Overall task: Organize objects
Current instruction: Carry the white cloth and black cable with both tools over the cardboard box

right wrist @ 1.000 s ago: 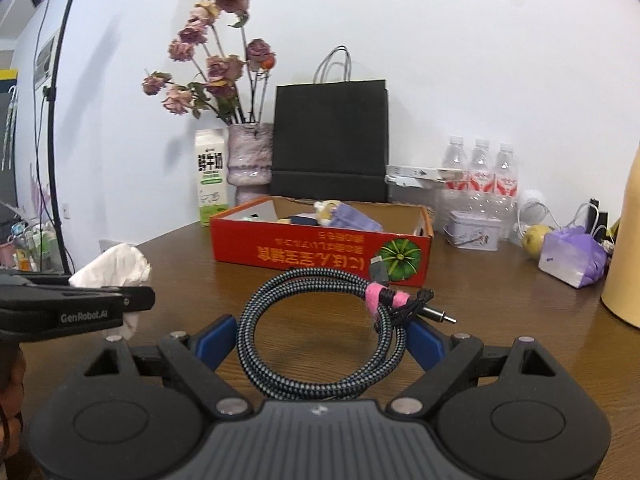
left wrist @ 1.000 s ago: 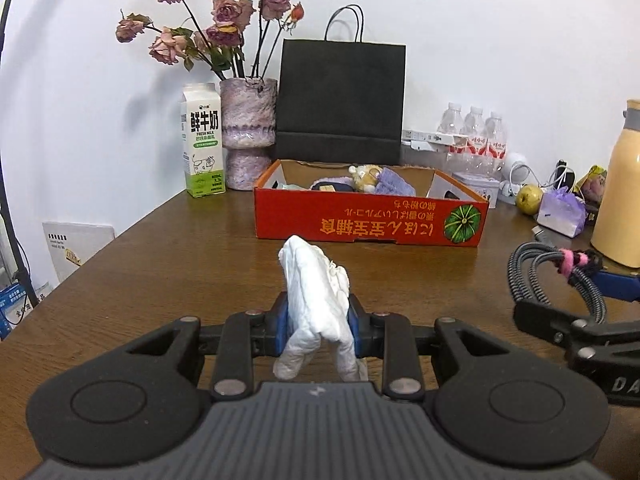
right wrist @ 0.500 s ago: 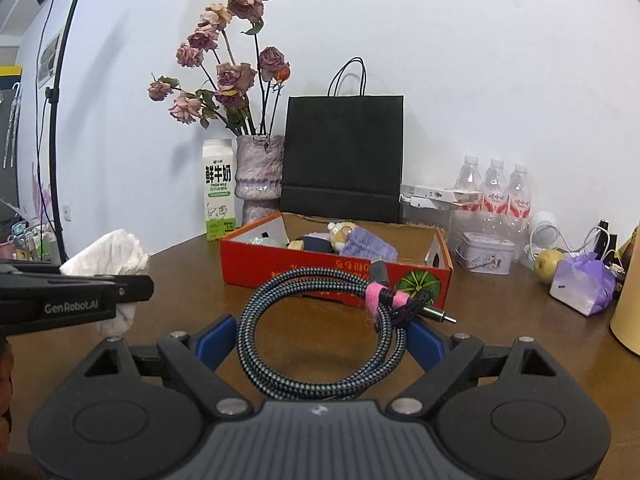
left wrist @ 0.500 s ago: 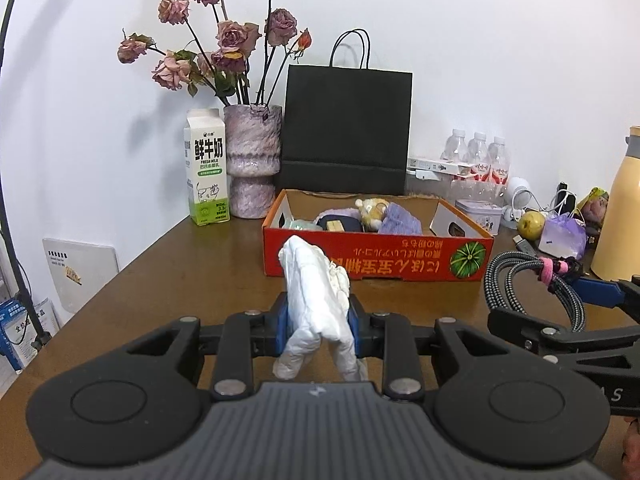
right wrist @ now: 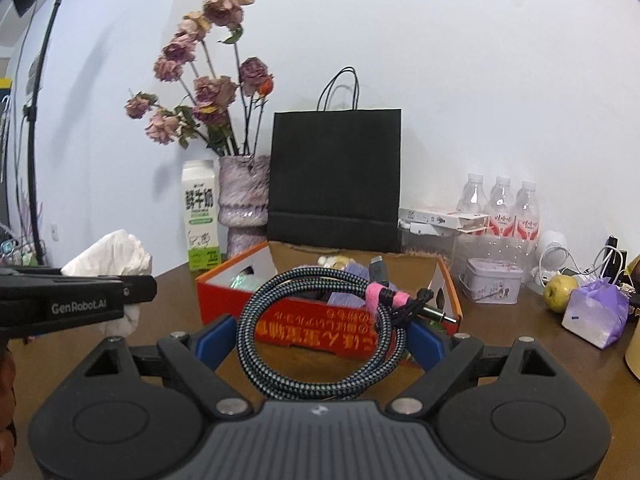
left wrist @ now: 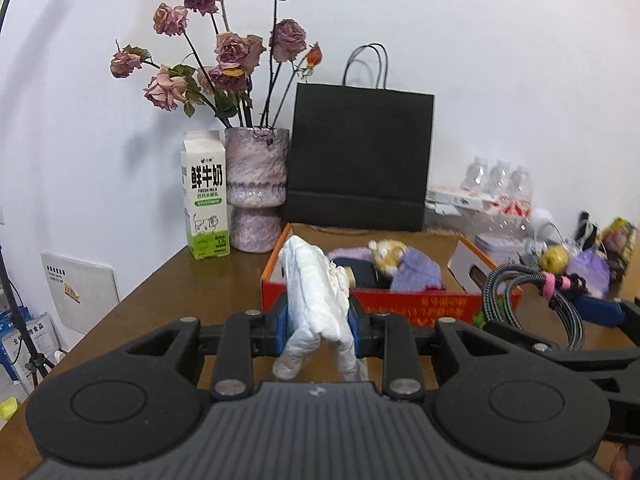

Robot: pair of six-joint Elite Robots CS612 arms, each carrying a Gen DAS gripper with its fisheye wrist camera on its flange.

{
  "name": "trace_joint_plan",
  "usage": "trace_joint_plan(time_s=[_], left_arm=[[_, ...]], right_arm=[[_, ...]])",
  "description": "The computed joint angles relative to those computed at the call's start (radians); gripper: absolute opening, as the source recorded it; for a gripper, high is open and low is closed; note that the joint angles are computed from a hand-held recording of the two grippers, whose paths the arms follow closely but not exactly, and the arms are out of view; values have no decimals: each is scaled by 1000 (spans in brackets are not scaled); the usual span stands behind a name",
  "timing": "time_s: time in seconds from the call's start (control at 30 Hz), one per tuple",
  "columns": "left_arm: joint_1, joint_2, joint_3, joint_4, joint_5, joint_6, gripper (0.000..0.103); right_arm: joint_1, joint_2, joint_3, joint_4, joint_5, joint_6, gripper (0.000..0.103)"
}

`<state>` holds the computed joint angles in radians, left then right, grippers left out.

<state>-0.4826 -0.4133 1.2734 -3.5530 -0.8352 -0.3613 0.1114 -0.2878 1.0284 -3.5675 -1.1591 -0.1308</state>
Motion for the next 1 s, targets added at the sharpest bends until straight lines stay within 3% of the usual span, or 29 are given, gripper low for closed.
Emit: trace_joint_plan(time_s=[0.3,0.7,1.0], left_arm=[[25,45,-129,70,-13,5,29],[54,128,-330,184,-23,-17,29],[76,190,-466,258,-41,7,29]], right_arm=[[8,68,-170,71,-26,24,90],[18,203,-473,218,-52,41,90],[26,344,-775,389,-52,10,90]])
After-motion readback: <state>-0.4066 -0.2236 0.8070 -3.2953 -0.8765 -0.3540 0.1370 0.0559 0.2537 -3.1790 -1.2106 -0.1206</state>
